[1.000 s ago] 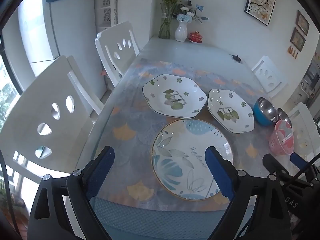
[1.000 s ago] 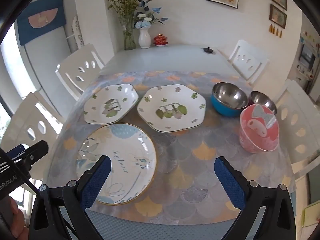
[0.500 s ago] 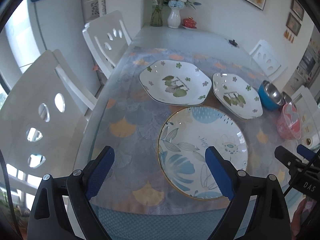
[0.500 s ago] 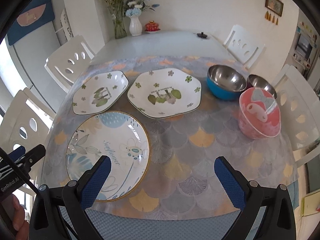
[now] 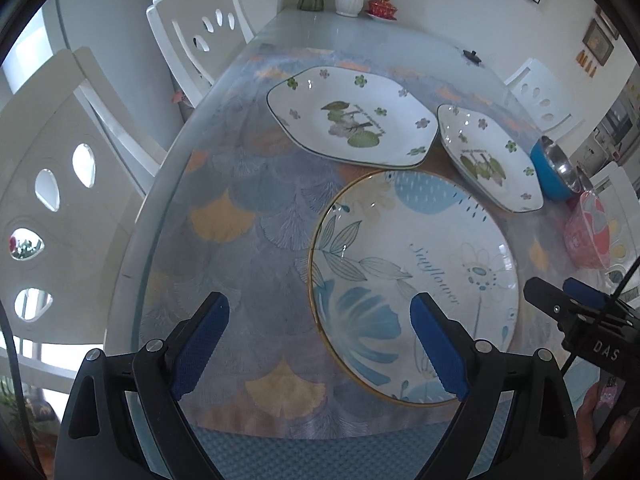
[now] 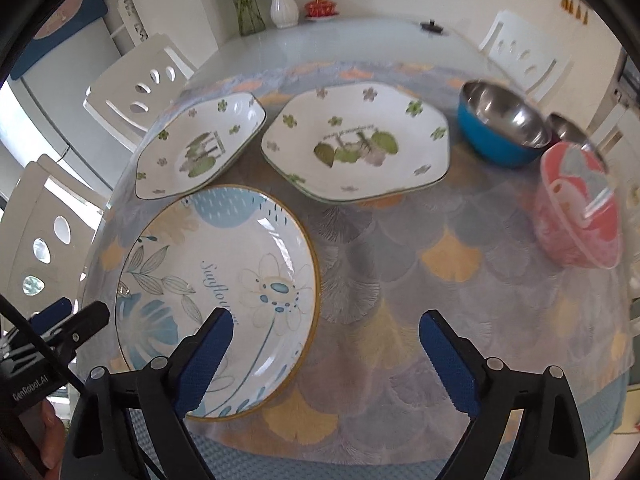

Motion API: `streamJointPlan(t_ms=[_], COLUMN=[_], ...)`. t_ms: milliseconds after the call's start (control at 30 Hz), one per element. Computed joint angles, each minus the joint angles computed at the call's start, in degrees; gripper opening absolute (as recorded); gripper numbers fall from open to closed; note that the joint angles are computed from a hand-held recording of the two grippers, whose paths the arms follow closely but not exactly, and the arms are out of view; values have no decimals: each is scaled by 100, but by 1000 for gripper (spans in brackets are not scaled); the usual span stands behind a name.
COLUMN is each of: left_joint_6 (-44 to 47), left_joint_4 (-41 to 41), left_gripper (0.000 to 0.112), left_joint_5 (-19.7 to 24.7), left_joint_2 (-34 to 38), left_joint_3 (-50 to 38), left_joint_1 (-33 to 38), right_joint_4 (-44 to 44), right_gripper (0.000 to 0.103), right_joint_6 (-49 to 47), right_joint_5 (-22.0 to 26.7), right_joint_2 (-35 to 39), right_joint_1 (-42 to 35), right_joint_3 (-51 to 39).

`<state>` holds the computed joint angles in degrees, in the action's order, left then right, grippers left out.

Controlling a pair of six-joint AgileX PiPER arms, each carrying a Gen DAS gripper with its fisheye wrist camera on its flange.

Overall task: Organize plates and bowls
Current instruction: 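Move the right gripper toward the rim of the round Sunflower plate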

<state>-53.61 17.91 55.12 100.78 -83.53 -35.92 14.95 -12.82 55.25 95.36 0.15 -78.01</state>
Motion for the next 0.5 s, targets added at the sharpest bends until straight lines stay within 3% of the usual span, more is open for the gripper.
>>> streamJointPlan(t_ms=[267,400,500], left_joint_6=[95,287,403], left_joint_4=[-82,-258,-343], left_gripper=[89,72,67], left_joint_5=[-226,-386,-491], left_joint_2=[232,328,364], left_joint_3=[59,91,132], left_joint_1=[114,201,243], right_joint_4=[-10,-17,-11], right_gripper=[86,82,77], right_joint_6=[-19,-38,-70], right_joint_5=[-35,-115,-137], right_joint_2=[393,495,587], right_joint_1=[144,214,264], right_joint_3=[-175,-201,-219])
